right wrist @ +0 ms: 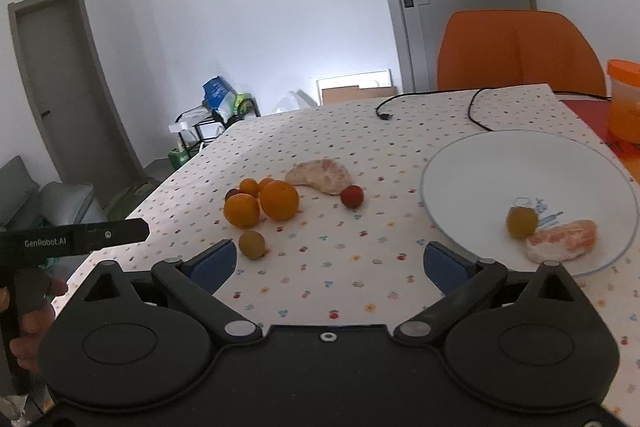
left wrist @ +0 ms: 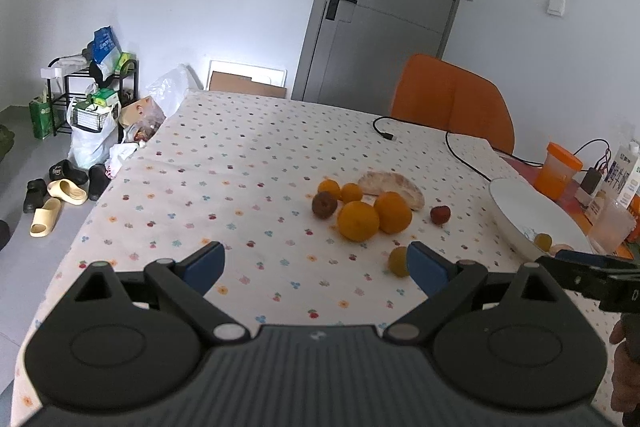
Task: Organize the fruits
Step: 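Move both open tools back from the plate to the fruit pile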
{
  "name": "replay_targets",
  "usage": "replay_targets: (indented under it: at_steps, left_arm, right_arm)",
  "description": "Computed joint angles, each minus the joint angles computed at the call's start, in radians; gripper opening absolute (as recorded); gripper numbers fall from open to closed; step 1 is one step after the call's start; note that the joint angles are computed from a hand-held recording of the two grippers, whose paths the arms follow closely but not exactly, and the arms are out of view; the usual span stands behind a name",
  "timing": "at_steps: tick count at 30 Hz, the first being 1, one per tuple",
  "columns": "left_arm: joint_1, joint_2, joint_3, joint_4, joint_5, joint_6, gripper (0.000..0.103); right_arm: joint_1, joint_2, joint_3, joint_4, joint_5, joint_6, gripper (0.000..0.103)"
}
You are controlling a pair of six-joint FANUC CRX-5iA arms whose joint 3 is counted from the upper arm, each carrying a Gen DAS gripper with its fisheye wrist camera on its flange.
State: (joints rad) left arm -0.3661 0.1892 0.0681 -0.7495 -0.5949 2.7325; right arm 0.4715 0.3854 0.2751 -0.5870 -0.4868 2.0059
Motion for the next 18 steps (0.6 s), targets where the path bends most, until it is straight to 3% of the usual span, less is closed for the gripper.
replay_targets:
  at_steps: [10,18]
  left_arm:
    - [0.012,0.025,0.019,-0.011,0.008,0.008,0.094]
    - [0.020,0.067,0.067,-0.011,0.014,-0.004,0.085]
  right_arm:
    - [-0.016,0.049,0.070,-0.069,-0.064,0.053,0.076]
    - [-0.015,0.100,0.145,-0.053,-0.089,0.040,0.071]
